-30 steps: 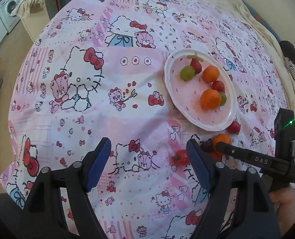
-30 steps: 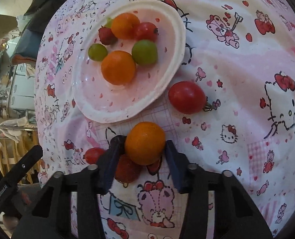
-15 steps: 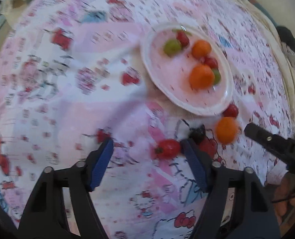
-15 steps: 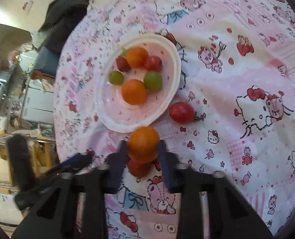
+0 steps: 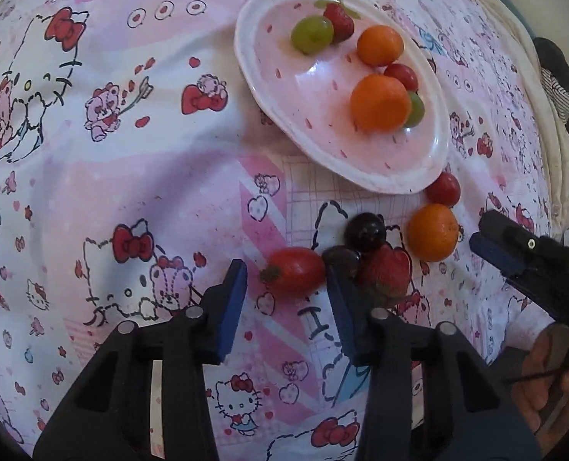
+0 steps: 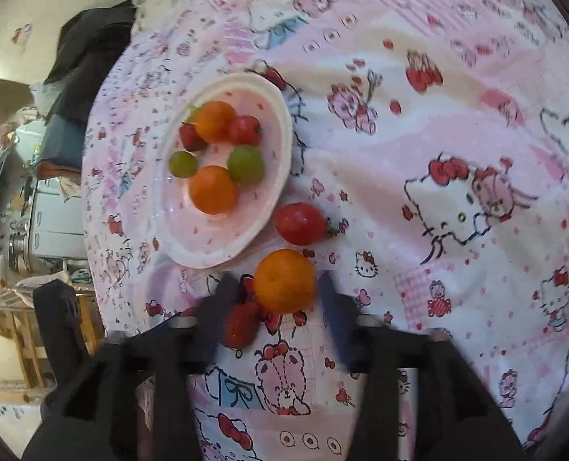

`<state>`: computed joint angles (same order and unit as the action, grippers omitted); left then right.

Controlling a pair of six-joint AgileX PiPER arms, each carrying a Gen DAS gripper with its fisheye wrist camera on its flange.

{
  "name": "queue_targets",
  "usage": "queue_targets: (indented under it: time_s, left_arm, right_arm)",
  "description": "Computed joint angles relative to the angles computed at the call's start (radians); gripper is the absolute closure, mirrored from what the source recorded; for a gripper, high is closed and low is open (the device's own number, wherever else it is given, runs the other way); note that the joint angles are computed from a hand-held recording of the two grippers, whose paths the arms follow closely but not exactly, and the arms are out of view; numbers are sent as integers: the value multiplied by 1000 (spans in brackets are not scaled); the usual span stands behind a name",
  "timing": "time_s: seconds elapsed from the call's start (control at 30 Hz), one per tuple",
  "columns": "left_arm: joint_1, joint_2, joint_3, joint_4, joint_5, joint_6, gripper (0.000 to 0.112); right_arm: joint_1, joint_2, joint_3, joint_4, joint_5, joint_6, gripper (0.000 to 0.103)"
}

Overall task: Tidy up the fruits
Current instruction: 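Grasp a red tomato with the left tool while the right tool grasps a mandarin, then place the tomato and mandarin on the white plate and open both tools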

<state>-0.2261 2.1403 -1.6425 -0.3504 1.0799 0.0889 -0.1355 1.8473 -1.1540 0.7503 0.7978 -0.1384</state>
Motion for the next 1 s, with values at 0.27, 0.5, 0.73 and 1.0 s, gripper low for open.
queue_targets:
  time_s: [0.27,0.5,0.73,1.0]
  left_arm:
    - [9,13,-5,-50,16,35,87]
    - [15,-35,41,-40,-31,75,90]
    - [30,-100,89,-24,-91,85,90]
    - [43,-242,178,-11,-237,125,91]
  right_arm:
    - [77,112,-85,-116,3,54,42]
    - [110,141,-113,-144,-2,24,59]
    - [72,86,-55,-41,7,-81,61]
    - [-29,-62,53,207,8,-261,61]
